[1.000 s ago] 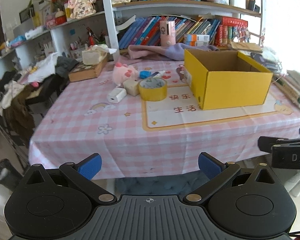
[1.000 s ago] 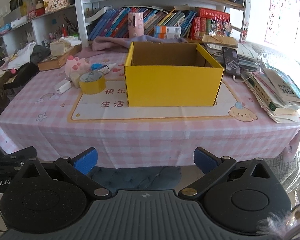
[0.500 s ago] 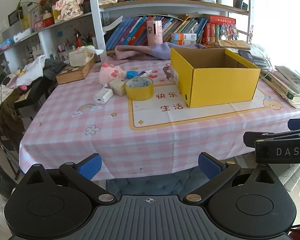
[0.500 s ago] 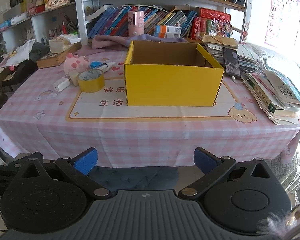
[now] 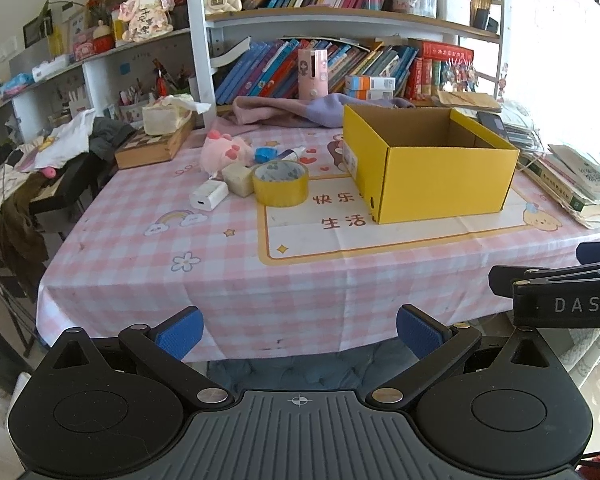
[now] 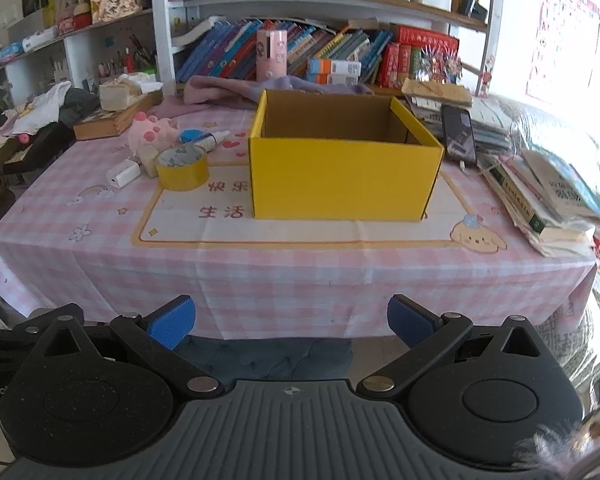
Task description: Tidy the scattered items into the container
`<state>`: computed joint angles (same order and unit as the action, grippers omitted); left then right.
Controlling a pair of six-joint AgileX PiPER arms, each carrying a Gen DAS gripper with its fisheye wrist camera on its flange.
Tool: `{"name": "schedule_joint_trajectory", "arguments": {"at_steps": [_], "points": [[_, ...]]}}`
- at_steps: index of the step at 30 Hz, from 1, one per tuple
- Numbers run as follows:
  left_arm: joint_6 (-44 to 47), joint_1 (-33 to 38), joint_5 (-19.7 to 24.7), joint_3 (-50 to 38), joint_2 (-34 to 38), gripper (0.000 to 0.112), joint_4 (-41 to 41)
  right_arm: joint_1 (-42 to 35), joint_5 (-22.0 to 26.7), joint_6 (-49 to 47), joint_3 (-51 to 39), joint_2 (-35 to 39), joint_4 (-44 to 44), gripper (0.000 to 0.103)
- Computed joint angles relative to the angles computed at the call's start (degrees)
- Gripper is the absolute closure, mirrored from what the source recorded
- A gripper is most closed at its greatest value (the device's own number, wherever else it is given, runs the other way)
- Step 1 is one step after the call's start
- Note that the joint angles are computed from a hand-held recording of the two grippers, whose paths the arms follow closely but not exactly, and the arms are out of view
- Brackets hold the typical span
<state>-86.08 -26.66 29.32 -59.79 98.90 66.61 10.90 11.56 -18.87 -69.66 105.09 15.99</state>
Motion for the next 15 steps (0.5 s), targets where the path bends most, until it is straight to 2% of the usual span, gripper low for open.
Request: {"name": "schedule_joint_trajectory", "arguments": {"at_steps": [10,15], "points": [[1.70,-0.02,-0.27,-0.03,-0.12,0.009,-1.36,0.74,-0.08,1.94,0.93,-0.72,-1.53,0.000],[-0.34,0.37,-1.18,0.74,-0.61,0.009,0.34,1.32,0.12,2.37,0.65,-0.47,-2.12,0.000]]}}
